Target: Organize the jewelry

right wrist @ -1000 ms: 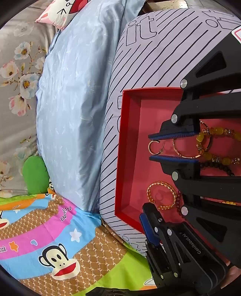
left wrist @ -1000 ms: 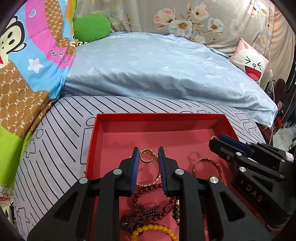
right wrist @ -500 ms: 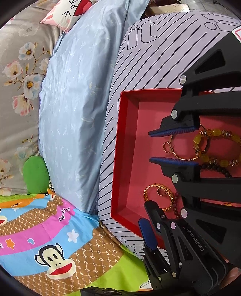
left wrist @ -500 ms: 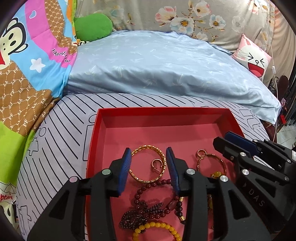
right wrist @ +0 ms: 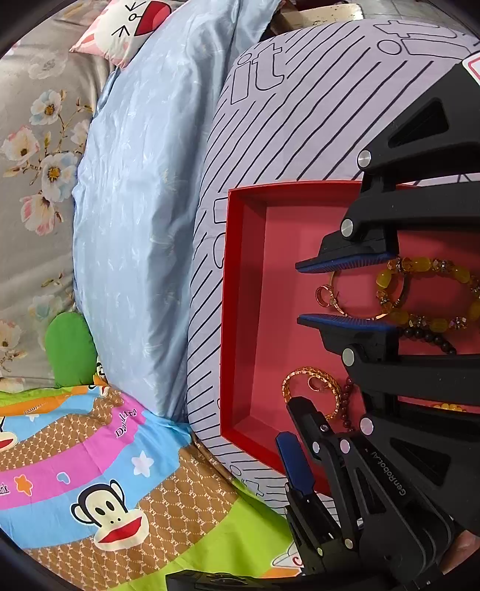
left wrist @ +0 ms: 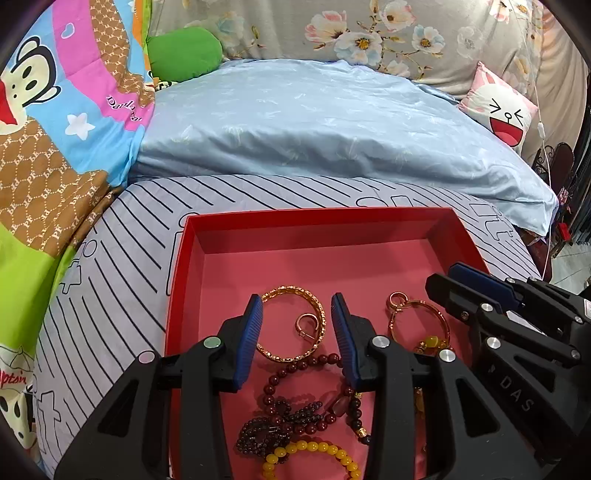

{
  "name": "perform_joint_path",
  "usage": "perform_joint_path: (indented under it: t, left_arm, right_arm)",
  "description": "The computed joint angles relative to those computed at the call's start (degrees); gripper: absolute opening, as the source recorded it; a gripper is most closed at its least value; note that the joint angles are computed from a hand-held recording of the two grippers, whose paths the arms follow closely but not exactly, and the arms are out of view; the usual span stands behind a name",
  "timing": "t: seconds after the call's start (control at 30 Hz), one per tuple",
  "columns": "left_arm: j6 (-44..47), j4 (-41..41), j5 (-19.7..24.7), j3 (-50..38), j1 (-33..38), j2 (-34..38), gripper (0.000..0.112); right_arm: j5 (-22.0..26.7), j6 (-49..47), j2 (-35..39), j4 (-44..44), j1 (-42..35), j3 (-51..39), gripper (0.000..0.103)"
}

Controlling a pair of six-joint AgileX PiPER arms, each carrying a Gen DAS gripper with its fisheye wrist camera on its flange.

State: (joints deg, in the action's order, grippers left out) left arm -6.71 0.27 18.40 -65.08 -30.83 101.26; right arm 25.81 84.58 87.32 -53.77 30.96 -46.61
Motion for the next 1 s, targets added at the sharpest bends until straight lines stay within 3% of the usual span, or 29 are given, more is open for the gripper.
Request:
perform_joint_path:
  t: [0.23,0.4,0.6,0.8,0.9,1.0]
  left_arm:
    - [-2.82,1.79,-0.23,3.28,-0.36,-3.92,0.037]
    - [-4.88,3.88,-1.22,8.24,-1.08,-9.54,0.037]
    - [-9.48,7.63,-1.73,16.01,-2.51,-17.29,0.037]
    - [-22.84,18.4,-1.24,23.4,-6.06,-25.1,0.038]
    - [-31.61,25.22,-0.08,26.68,-8.59,-28.5,0.038]
    - [-34.17,25.95,0.27,29.17,-9.59,-30.7,0.038]
  right_arm:
    - [4.33,2.46,-7.13,0.11,4.29,3.86,0.023]
    - [10.96,4.73,-13.41,0.87,10.76,8.1,0.024]
    - [20.65,13.99,-17.76,-0.26,23.0,12.34,0.025]
    - [32.32,23.85,-17.83,-0.96,37.49,12.67,0.031]
    - [34.74,28.37,-17.48,-0.72,42.3,12.82,0.031]
    - [37.49,32.59,-15.65,-0.35,46.55,12.36,0.031]
